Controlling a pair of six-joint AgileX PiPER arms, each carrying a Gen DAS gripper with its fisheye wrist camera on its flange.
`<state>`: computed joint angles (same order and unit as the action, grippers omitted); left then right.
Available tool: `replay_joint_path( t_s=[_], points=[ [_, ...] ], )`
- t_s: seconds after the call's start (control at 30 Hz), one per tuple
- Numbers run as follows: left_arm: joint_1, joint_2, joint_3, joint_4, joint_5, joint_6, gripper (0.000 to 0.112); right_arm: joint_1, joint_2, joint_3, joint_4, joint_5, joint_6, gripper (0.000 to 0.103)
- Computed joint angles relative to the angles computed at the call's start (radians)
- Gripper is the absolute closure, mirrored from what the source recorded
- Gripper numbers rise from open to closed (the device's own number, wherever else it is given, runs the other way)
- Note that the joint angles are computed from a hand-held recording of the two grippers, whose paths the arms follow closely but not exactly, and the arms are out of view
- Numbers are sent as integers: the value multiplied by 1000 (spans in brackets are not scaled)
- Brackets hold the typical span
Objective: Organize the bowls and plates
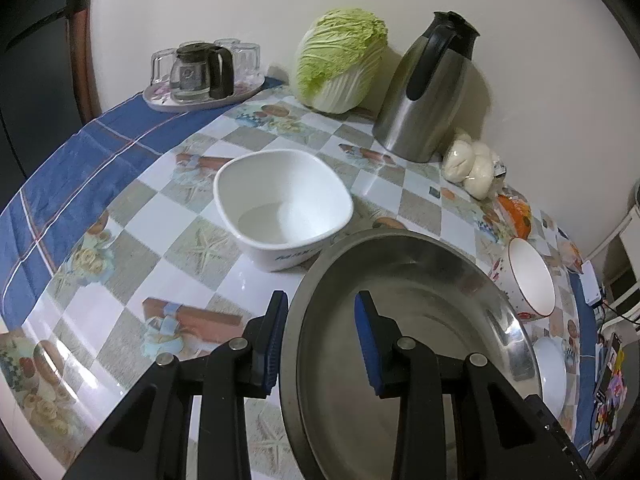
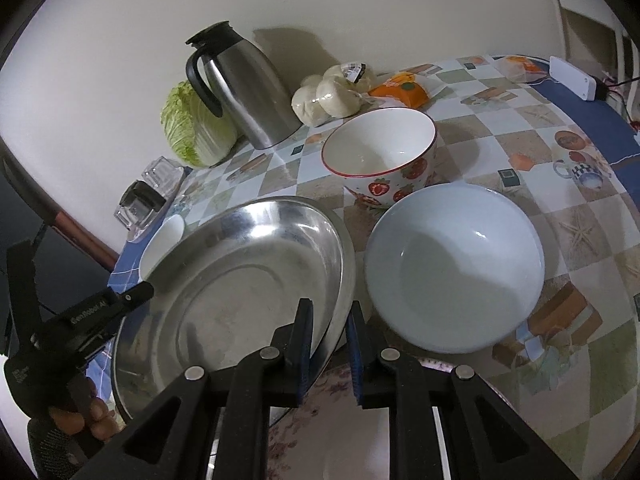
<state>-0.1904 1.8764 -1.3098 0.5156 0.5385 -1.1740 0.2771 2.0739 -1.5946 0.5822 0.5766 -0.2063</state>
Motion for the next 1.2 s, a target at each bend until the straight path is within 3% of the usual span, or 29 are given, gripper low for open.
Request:
replay_joint_path(
  t_s=[0.33,0.53,1.2],
  points=[
    [10,64,-47,-26,-16,44,77,-13,40,-31,25,-17,-7,84],
    [21,96,-57,-80,1,103,77,6,62,-57,-57,-8,46,84],
    [18,107,-65,-110,5,163,75,12,80,-77,-109,21,86,84]
  ],
)
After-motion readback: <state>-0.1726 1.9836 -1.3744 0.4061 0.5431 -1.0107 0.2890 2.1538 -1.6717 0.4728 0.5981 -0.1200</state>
